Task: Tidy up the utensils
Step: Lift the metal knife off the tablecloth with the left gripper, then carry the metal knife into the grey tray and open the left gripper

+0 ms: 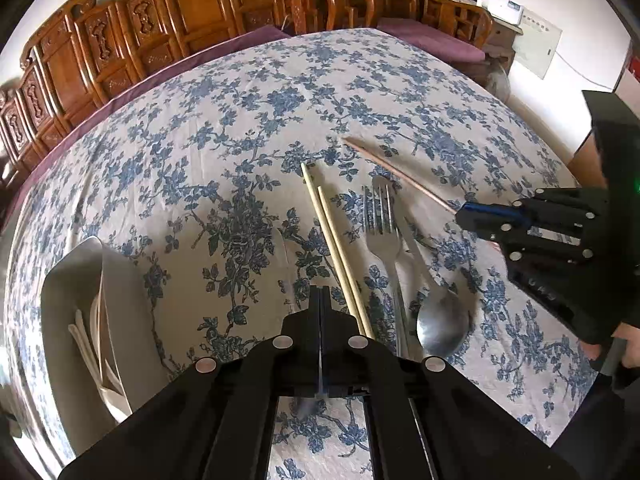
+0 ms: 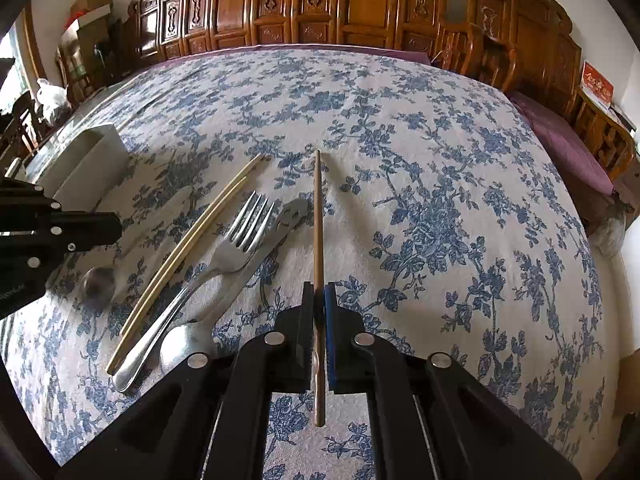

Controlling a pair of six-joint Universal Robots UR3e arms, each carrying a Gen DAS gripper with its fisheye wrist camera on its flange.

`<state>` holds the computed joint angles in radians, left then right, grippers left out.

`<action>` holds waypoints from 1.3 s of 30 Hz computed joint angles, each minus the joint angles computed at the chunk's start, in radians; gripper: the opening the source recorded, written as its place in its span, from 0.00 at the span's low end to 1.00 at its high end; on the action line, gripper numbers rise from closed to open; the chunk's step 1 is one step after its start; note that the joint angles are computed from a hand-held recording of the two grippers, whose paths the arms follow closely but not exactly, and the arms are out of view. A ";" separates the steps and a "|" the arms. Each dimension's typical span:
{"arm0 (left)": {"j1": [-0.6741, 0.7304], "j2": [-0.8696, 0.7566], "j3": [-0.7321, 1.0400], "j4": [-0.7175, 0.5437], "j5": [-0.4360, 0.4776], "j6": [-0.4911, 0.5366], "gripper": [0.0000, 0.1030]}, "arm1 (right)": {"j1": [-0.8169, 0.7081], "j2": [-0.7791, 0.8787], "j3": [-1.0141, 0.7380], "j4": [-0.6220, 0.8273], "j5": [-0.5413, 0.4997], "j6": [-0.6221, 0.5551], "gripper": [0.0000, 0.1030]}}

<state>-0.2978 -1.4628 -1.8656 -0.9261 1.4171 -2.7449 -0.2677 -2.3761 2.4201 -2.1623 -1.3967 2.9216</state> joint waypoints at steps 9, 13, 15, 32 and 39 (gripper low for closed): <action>0.001 -0.073 0.092 -0.129 0.089 -0.010 0.14 | -0.002 0.017 0.006 -0.024 0.002 -0.010 0.06; 0.012 -0.074 0.073 -0.108 0.110 -0.011 0.23 | -0.009 0.013 0.006 -0.022 0.013 -0.016 0.06; 0.017 -0.077 0.066 -0.109 0.109 -0.010 0.27 | -0.009 0.014 0.003 -0.020 0.014 -0.021 0.06; 0.059 0.021 -0.005 -0.095 0.055 0.006 0.02 | 0.027 -0.042 -0.042 0.057 0.014 0.003 0.06; 0.130 0.138 0.015 -0.177 -0.003 0.061 0.02 | 0.224 0.040 -0.117 -0.002 -0.079 0.129 0.06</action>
